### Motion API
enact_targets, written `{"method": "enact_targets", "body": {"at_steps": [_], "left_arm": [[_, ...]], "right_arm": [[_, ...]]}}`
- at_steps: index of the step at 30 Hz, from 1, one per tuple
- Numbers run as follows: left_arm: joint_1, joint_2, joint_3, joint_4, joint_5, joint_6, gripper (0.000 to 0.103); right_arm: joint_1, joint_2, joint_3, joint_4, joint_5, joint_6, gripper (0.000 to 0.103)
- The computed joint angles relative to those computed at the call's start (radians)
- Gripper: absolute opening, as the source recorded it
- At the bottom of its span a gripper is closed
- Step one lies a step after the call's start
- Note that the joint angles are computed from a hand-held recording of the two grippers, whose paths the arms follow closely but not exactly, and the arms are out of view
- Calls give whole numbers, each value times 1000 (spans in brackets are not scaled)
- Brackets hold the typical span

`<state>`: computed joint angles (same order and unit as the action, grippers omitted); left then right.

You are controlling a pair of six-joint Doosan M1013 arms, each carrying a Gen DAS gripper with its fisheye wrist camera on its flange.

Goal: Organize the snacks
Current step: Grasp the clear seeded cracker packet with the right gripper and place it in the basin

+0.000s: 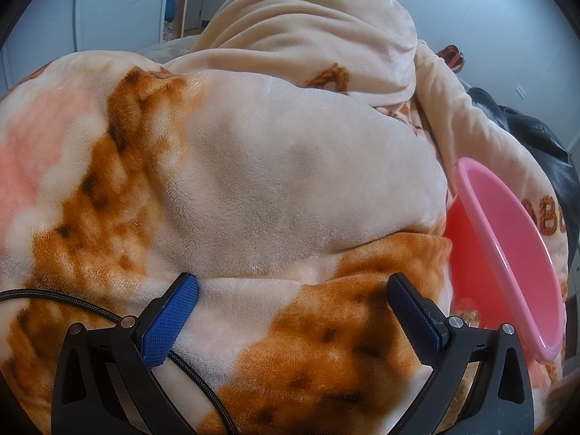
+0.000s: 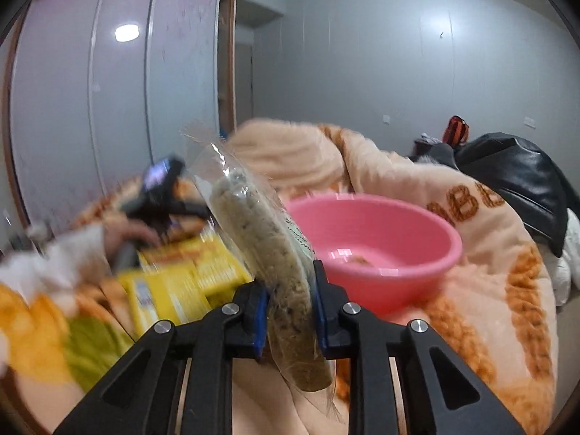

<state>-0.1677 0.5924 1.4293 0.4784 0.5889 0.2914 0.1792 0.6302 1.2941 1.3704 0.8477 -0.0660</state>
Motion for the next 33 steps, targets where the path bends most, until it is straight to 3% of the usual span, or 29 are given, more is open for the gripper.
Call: {"method": "enact_targets", "body": {"at_steps": [5, 11, 15, 17, 26, 29, 33], "left_arm": [[0, 0, 0, 0, 0, 0, 103], [0, 0, -1, -1, 1, 1, 103], [0, 0, 0, 0, -1, 0, 103], [0, 2, -4, -5, 2, 5, 103], [3, 14, -22, -48, 21, 57, 103], [8, 10, -14, -63, 2, 63, 103], [12, 4, -2, -83, -22, 79, 103]], "right_arm": [[-1, 27, -62, 84, 50, 31, 17], [25, 103, -164, 110, -29, 132, 17], [43, 179, -247, 2, -93, 350, 17], [43, 195, -254, -22, -97, 406, 17], [41, 190, -216, 5, -103, 404, 18], [34, 203, -239, -34, -91, 468, 20], [51, 213, -272, -234, -135, 641, 26]]}}
